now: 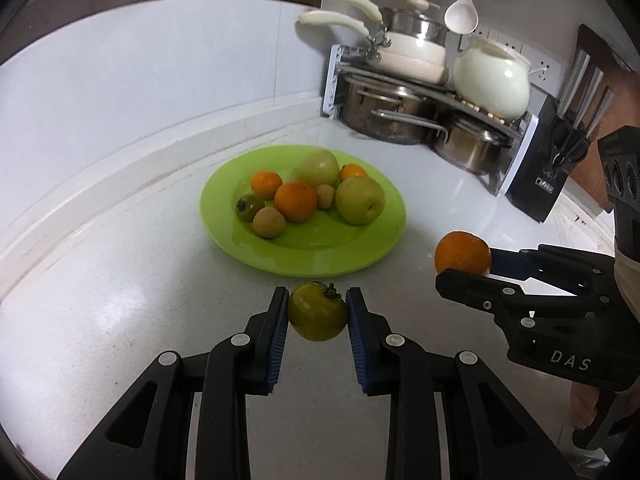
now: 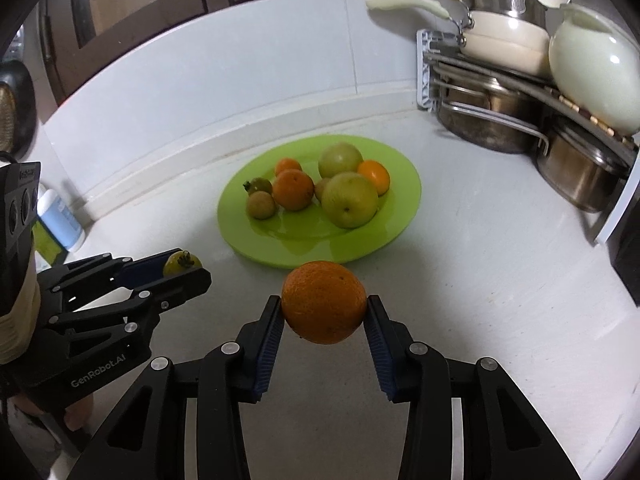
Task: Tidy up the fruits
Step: 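Grasp the green tomato-like fruit with the left tool while the right tool grasps the orange, then carry both fruits over the green plate and open both tools to release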
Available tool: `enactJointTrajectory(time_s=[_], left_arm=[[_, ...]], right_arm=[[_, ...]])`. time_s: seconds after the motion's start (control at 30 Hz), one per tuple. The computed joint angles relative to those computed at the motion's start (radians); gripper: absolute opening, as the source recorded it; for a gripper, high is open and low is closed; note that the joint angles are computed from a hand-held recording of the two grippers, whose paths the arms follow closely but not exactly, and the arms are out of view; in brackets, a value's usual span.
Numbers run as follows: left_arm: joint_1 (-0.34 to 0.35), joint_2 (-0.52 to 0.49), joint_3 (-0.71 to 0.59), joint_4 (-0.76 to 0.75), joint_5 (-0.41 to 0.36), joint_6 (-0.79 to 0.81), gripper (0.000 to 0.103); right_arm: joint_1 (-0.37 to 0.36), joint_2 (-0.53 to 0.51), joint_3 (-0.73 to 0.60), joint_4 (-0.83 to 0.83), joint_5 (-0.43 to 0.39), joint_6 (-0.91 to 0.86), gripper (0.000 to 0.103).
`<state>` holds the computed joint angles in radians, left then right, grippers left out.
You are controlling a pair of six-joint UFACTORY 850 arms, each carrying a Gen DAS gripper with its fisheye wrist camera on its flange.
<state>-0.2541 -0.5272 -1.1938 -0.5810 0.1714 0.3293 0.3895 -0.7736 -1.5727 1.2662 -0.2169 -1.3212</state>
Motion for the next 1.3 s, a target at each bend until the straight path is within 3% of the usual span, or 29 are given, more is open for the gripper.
enactJointTrajectory(time_s=[0.33,0.6,0.97,1.3], left_arm=[[-0.036,0.056,0.026,-0.242,0.061,0.215,0.029],[-0.062,0.080,0.020,-0.375,0.115,0.341,0.029],[-0.067,0.090,-0.004,-0.404,0.165,0.366,0.029],[-0.055,0.068,-0.059,-0.421,0.157,0.385,0.029]], right_arm=[[-0.012,0.058,0.054,0.252,-0.024,-0.282,0.042],[-0.023,0.081,0.062,0.347,-0.056,-0.407,0.042],[-0.031,0.084,0.037,0.407,-0.090,-0.486,0.042],[-0.030,0.072,-0.007,0.460,-0.092,-0.550,0.042]])
